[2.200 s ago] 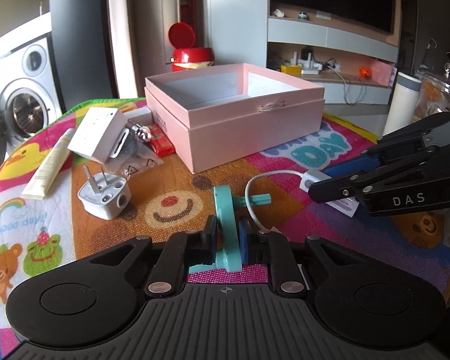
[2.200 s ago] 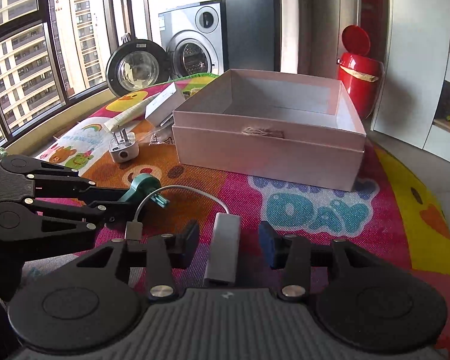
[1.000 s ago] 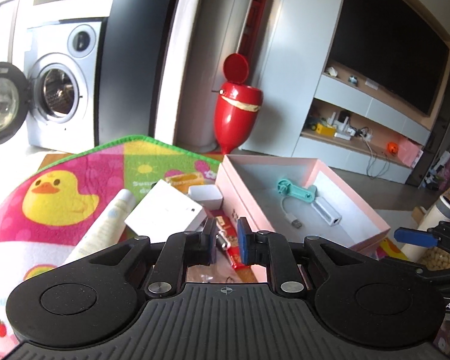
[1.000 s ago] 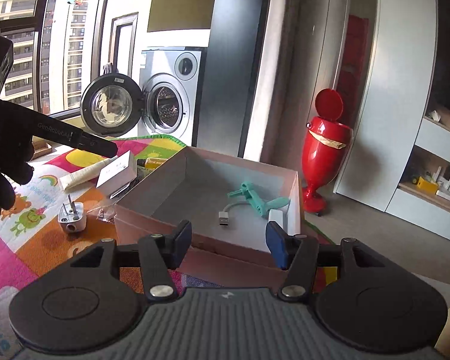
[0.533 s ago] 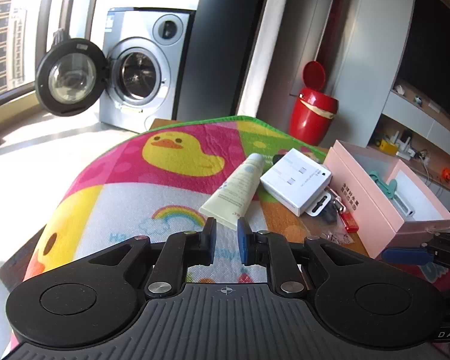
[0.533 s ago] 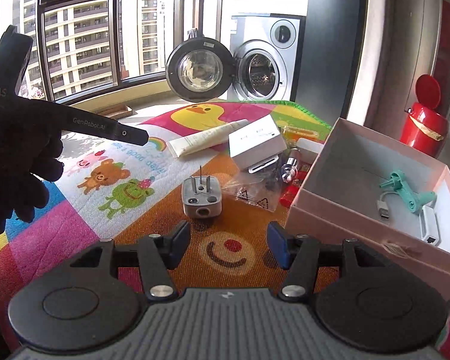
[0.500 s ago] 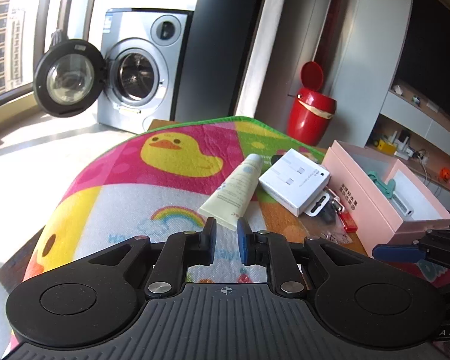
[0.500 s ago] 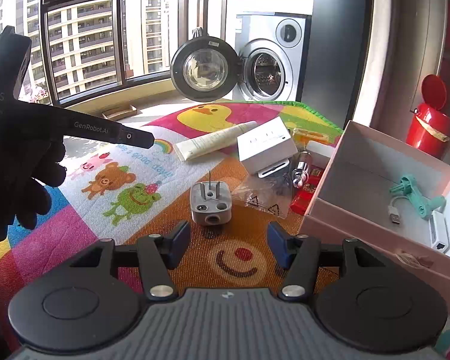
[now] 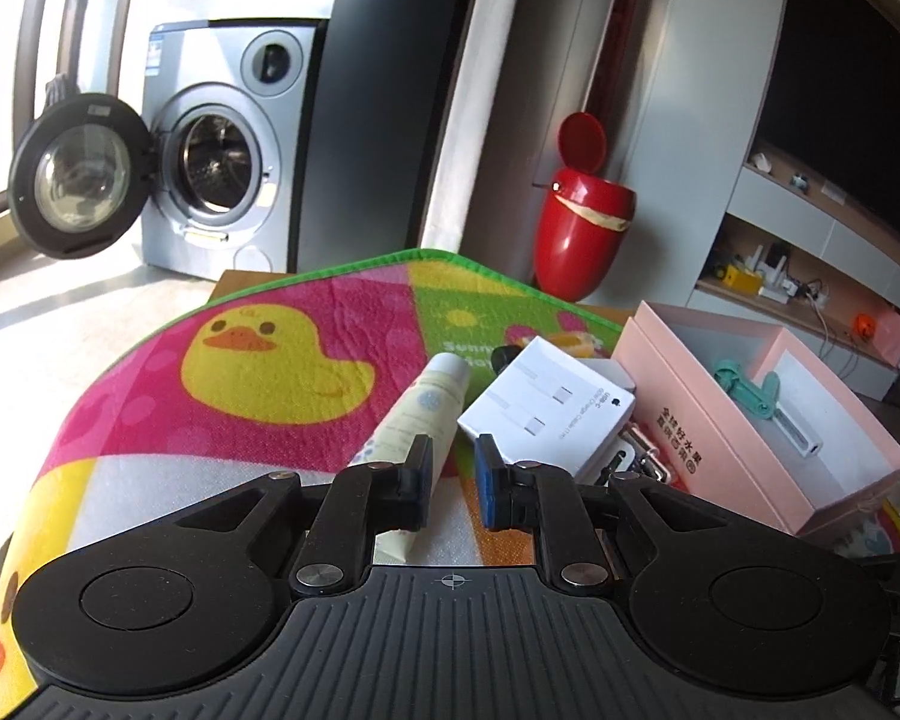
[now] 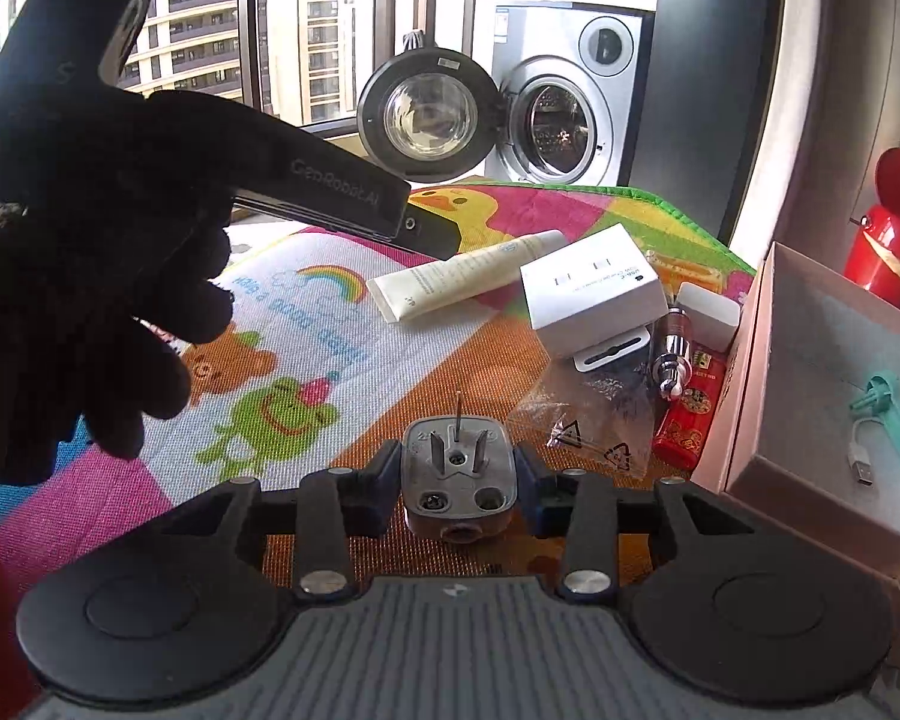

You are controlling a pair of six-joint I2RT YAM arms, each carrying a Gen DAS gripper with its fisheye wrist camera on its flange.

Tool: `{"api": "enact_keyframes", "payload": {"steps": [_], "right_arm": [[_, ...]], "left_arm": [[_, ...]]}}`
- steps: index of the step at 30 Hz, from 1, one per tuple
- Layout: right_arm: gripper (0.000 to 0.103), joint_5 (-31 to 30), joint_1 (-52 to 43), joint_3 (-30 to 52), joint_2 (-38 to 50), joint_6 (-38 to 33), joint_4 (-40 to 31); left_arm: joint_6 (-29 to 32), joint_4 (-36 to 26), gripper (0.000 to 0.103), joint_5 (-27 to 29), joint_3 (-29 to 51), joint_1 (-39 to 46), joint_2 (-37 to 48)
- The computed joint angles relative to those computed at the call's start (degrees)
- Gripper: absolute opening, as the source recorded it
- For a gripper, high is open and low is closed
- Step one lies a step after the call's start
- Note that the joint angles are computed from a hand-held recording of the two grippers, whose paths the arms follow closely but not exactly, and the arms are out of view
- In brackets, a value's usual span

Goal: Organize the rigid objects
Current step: 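Grasp the white lotion tube with the left tool while the right tool grasps the white plug, then carry the lotion tube into the pink box while the right tool drops the plug in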

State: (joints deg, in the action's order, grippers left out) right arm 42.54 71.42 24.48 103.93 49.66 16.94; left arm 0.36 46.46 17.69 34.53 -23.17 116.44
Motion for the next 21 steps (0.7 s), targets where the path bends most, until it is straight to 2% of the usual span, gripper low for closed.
{"api": "enact_keyframes", "payload": {"steps": [3,6,8,10,11,12,13,15,18,21], "right_arm": [[0.039,3.34,6.87,-1.89,-2.03,9.04,-6.93],[0.039,5.91,13.93,-2.78,-4.08,21.99,-17.37],[0.039,6.77,17.81,-2.52,-4.09,30.72,-23.58],[0.039,6.54,19.43,-2.82,-4.32,35.54,-26.04],[0.039,6.38,20.03,-2.89,-4.23,37.19,-26.63],[0.039,6.31,20.99,-2.69,-3.48,39.81,-27.42],[0.04,6.91,21.99,-2.42,-2.72,41.88,-27.87],[0.041,7.41,21.38,-2.42,-2.12,41.62,-26.95],[0.044,7.84,20.73,-1.76,-1.12,40.94,-26.44],[0.046,7.99,20.44,-2.18,-1.38,41.26,-25.89]], "left_arm": [[3.86,-4.28,0.017,-3.28,5.45,-0.92,2.55],[5.34,-10.58,0.017,-5.51,12.06,-1.61,4.9],[6.43,-14.77,0.017,-5.45,16.3,-2.07,6.35],[7.47,-16.08,0.017,-3.53,18.67,-2.26,7.53],[7.91,-18.28,0.02,-2.63,20.18,-2.46,7.85],[8.17,-20.31,0.028,-3.71,21.67,-3.18,8.24],[8.5,-21.55,0.031,-4.95,22.68,-3.84,8.67],[9.37,-21.57,0.037,-6.89,23.35,-4.91,9.49],[8.59,-23.29,0.04,-7.49,24.46,-5.19,10.05],[6.13,-25.3,0.033,-7.69,25.77,-4.5,10.96]]}}
